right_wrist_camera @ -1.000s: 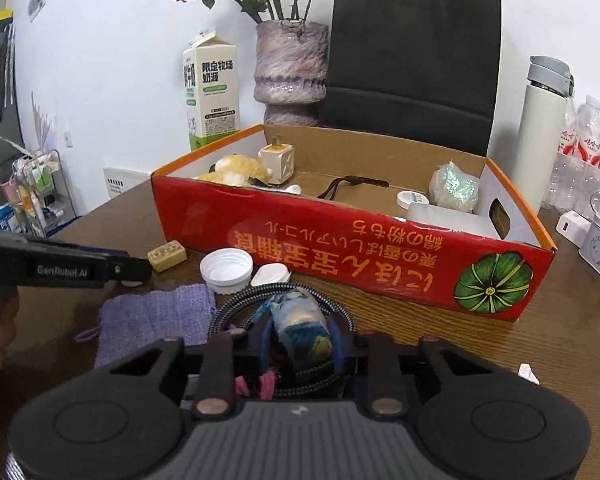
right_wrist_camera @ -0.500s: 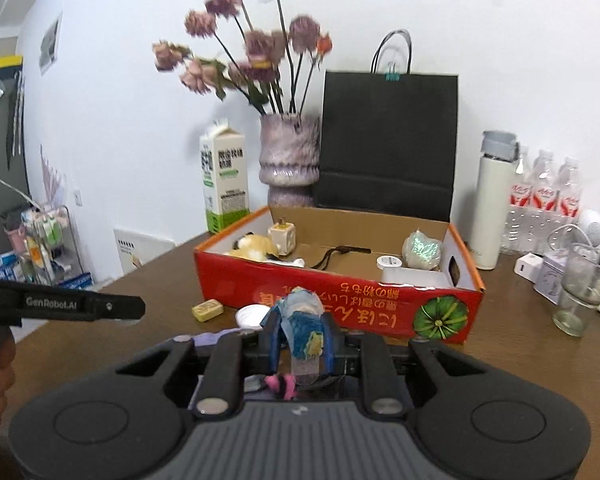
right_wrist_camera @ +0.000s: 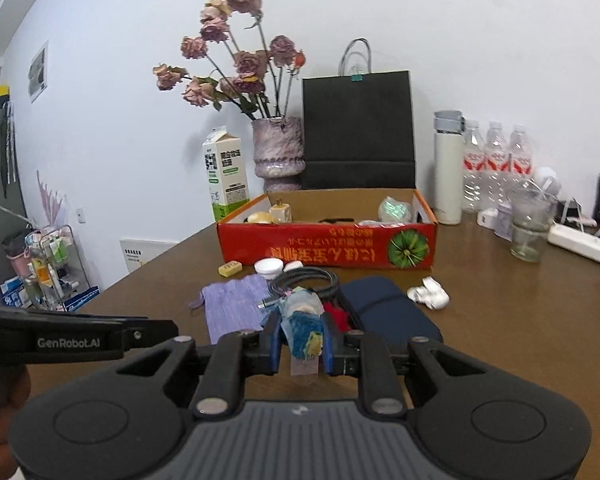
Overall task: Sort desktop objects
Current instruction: 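Carry the cap into the box with the left tool while the right tool carries the packet in, then release both items in the box and withdraw both tools over the pile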
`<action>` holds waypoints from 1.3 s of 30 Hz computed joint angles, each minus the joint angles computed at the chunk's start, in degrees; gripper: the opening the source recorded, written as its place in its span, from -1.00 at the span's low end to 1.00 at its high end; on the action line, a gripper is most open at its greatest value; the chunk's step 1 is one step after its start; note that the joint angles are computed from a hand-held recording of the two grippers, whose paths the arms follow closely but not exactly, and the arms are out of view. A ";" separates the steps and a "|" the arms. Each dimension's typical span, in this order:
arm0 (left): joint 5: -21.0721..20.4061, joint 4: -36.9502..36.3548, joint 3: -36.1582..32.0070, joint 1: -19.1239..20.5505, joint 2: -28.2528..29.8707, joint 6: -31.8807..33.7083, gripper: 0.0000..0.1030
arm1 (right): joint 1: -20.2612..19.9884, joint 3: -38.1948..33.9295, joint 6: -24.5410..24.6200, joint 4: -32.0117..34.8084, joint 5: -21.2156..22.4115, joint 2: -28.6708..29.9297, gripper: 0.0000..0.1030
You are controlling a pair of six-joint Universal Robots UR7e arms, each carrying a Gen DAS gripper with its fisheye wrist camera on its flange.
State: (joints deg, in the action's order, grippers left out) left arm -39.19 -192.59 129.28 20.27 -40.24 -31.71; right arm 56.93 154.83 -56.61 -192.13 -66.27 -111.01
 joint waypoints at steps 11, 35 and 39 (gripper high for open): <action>3.14 -6.28 -3.50 0.79 0.61 9.53 -0.43 | -0.83 -2.22 1.52 2.26 3.05 -2.41 -0.65; -6.36 39.10 -70.05 26.12 21.29 19.92 -0.43 | 24.98 -63.89 22.67 29.26 -22.43 44.54 -0.65; -5.74 51.32 -83.90 28.71 28.88 15.38 -0.43 | 27.21 -77.47 26.12 35.85 -31.42 56.30 -0.65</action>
State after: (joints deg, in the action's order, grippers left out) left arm -44.93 -141.27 45.38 48.98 -11.36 -16.33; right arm 84.15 77.35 -30.49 -156.28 -97.69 -54.72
